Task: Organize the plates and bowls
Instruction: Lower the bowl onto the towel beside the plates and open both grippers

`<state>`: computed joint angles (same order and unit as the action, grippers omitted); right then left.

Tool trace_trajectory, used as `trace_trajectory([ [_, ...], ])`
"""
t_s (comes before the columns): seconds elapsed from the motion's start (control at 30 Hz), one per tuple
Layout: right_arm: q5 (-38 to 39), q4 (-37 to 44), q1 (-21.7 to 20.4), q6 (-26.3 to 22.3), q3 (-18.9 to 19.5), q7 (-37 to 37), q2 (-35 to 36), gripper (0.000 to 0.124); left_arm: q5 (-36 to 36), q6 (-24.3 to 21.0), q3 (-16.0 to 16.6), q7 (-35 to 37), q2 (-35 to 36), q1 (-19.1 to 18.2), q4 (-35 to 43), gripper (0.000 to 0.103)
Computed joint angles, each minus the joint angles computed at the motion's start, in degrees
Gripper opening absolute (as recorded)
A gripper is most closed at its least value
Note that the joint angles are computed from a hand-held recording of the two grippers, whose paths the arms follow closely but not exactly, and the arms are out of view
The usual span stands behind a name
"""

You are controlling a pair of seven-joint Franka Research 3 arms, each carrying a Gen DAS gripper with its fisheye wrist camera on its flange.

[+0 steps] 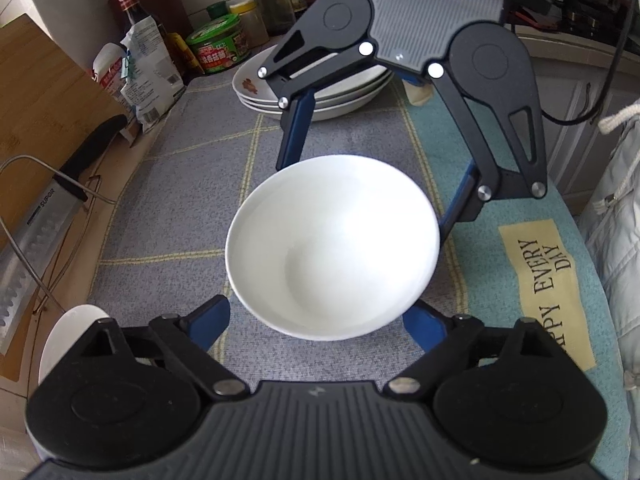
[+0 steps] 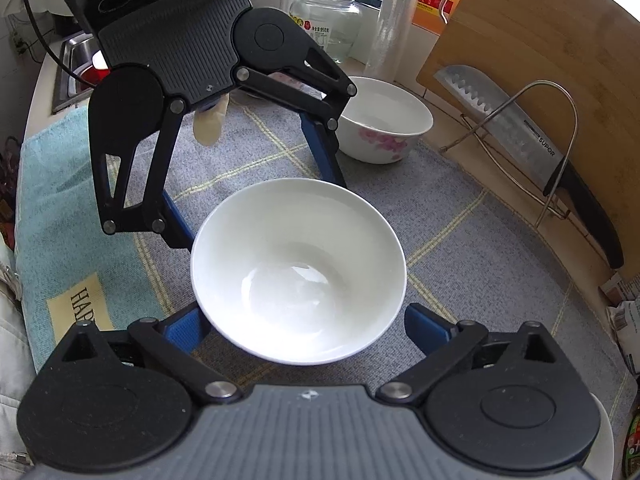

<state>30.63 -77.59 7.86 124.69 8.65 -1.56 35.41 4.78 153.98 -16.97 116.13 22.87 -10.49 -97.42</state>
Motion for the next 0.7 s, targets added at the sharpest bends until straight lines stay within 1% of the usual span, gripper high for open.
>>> trace_trajectory([
  [0.07, 0.2, -0.3, -0.1, -0.4, 0.0, 0.4, -0.2, 0.103, 0.1, 0.4, 0.2, -0.9, -0.7, -0.1, -0.7, 0.095],
  [0.17, 0.8, -2.3, -0.2, 0.8, 0.1, -0.1, -1.4, 0.103, 0.5, 0.8, 0.8, -3.4, -2.0, -0.6, -2.1, 0.096],
  [0.27, 1.4, -3.8, -0.3, 1.5, 0.1, 0.2, -2.4, 0.103, 1.3, 1.5, 2.0, -8.6, -3.5, -1.4, -3.6, 0.097],
  [0.37, 2.4, -5.8, -0.3, 2.7, 0.0, 0.9, -3.8, 0.103, 1.7, 2.4, 2.9, -15.3, -5.5, -2.0, -5.7, 0.097],
  [0.5, 4.4, -8.4, -0.9, 3.6, 0.1, 1.3, -6.2, 0.103, 7.0, 5.3, 5.6, -28.1, -9.1, -4.1, -9.8, 0.097],
  [0.57, 5.4, -9.7, -1.1, 4.1, 0.1, 0.9, -7.5, 0.103, 11.1, 6.2, 7.1, -36.1, -10.8, -5.3, -11.4, 0.097],
  [0.63, 6.7, -10.8, -1.3, 4.6, 0.3, 0.1, -8.7, 0.103, 16.8, 5.7, 8.7, -46.0, -12.1, -6.6, -12.2, 0.098],
  [0.7, 7.5, -11.2, -1.2, 4.8, 0.3, -0.5, -9.3, 0.103, 21.5, 4.5, 9.5, -55.4, -13.3, -7.2, -12.8, 0.098],
])
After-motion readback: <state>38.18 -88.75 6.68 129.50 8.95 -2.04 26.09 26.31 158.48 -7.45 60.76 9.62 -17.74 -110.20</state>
